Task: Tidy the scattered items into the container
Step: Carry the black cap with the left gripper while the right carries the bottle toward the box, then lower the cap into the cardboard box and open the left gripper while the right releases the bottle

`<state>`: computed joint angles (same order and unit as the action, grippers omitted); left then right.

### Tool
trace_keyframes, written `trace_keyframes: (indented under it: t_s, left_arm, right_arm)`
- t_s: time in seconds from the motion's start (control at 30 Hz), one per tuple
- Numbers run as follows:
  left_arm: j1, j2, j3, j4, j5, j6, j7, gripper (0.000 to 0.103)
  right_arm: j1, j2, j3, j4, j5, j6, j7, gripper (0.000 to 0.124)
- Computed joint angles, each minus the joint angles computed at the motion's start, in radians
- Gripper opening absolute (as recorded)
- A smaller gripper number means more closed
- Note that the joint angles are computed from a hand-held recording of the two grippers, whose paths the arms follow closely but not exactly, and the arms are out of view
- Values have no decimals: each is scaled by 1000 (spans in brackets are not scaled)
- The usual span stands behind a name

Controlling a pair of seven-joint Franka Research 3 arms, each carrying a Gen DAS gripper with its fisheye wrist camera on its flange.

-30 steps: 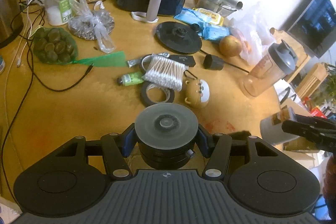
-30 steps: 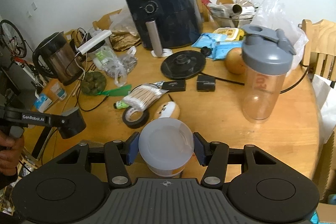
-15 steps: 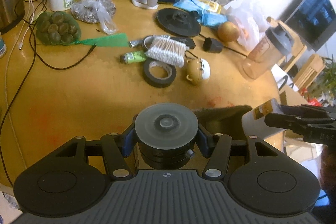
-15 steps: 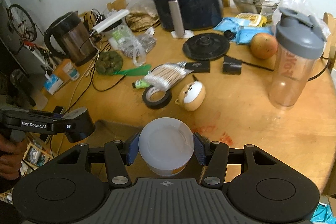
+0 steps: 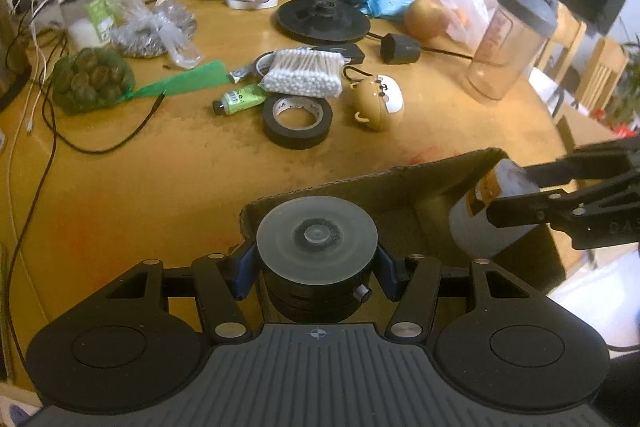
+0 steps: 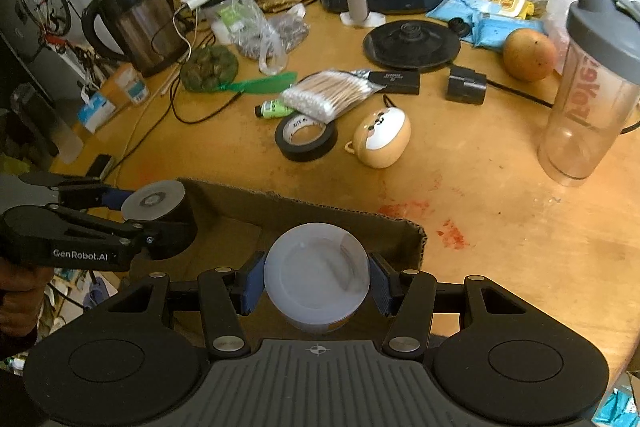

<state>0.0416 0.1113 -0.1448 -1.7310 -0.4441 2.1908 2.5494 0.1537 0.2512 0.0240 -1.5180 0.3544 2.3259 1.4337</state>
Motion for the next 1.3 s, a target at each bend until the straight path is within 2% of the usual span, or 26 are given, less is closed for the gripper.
trace_keyframes:
  t_s: [0.23,0.5,0.7,0.87,0.97,1.07,1.13,1.17,1.2,1.3]
  left_arm:
    - [-15,0,-7,-29,31,69,0,57]
    - [-30,-7,-17,-73,65,158,28,57]
    - [-42,-26,-17,-120,95,222,58,57]
    - [-50,-30,-16,-134,123,240,67,58]
    - [-51,-44,-14,-149,105,261,80,59]
    - [-46,-43,-7,-122,87,215,77,60]
    - [-39,-41,-3,-101,66,176,84,60]
    - [-35,-41,0,-93,53,157,90,60]
    - [-32,-43,2,-88,45,149,94,60]
    - [-27,-53,9,-89,42,155,96,67]
  right_arm:
    - [16,44,-8,46,-83,-30,-22,56]
    - [32,64,-17,61,-171,-22,-69,56]
    - [34,70,-20,64,-189,-21,-83,56]
    - [33,59,-18,45,-187,-1,-88,57]
    - [28,51,-15,38,-171,5,-93,65]
    - [23,38,-11,27,-152,9,-100,73]
    - [19,21,-8,11,-134,16,-110,83]
    - [22,12,-10,1,-136,25,-105,93]
    - [24,-3,-12,-18,-139,46,-98,98]
    - [21,-23,-17,-36,-131,47,-72,98]
